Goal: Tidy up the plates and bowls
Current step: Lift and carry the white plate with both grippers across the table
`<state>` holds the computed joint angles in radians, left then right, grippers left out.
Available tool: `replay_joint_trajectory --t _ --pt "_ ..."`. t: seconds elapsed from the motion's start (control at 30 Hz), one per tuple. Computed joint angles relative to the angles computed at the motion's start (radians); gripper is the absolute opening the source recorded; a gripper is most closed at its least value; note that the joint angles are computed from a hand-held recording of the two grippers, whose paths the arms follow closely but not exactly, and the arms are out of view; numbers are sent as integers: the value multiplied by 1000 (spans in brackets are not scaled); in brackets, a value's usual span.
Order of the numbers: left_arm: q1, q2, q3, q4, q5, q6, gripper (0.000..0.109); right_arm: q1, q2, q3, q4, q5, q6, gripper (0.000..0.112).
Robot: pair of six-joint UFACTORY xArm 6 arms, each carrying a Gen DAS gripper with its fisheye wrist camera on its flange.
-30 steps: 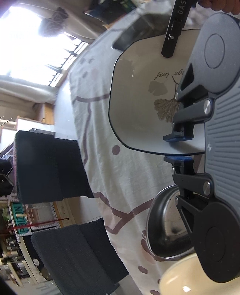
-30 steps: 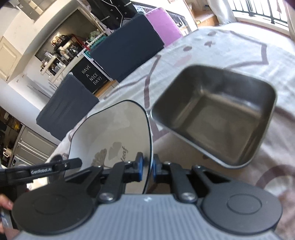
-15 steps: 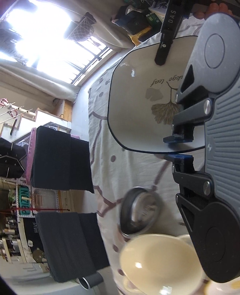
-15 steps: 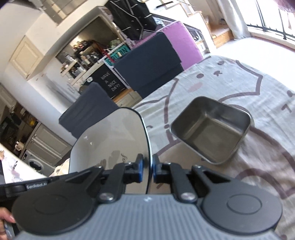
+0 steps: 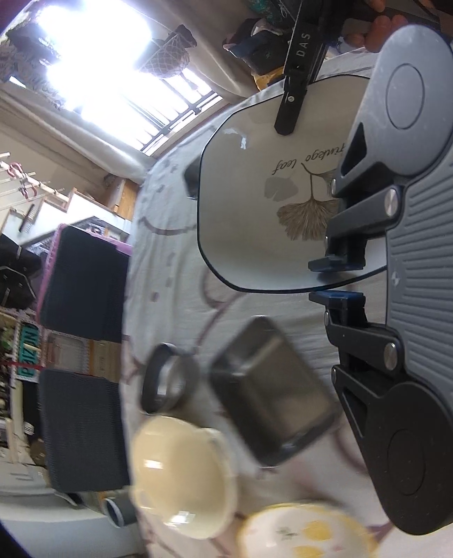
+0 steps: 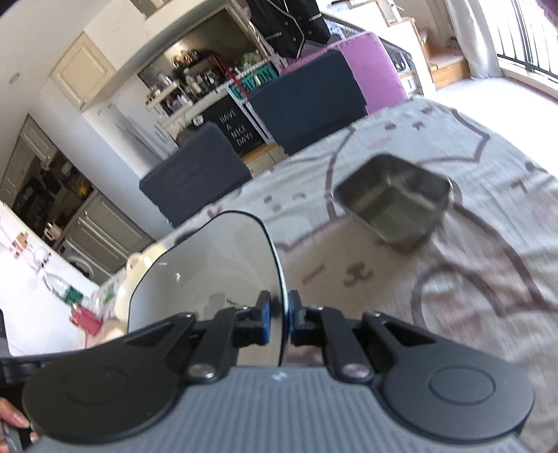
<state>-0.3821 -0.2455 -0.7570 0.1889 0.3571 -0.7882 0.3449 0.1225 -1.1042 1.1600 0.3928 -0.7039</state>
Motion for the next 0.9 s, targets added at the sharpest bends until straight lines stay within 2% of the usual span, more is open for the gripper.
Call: replay_joint_trajectory --t 0.13,0.27,0.7,0.9 --pt "-22 -13 67 -60 -13 -9 11 -2 -4 42 -71 13 43 13" --pt "-32 -2 90 -151 6 46 11 5 4 76 -116 16 75 13" --pt "-15 10 115 -219 22 72 12 52 105 18 -230 -5 243 14" --pt "-8 26 119 -276 9 119 12 55 112 9 -338 -9 321 14"
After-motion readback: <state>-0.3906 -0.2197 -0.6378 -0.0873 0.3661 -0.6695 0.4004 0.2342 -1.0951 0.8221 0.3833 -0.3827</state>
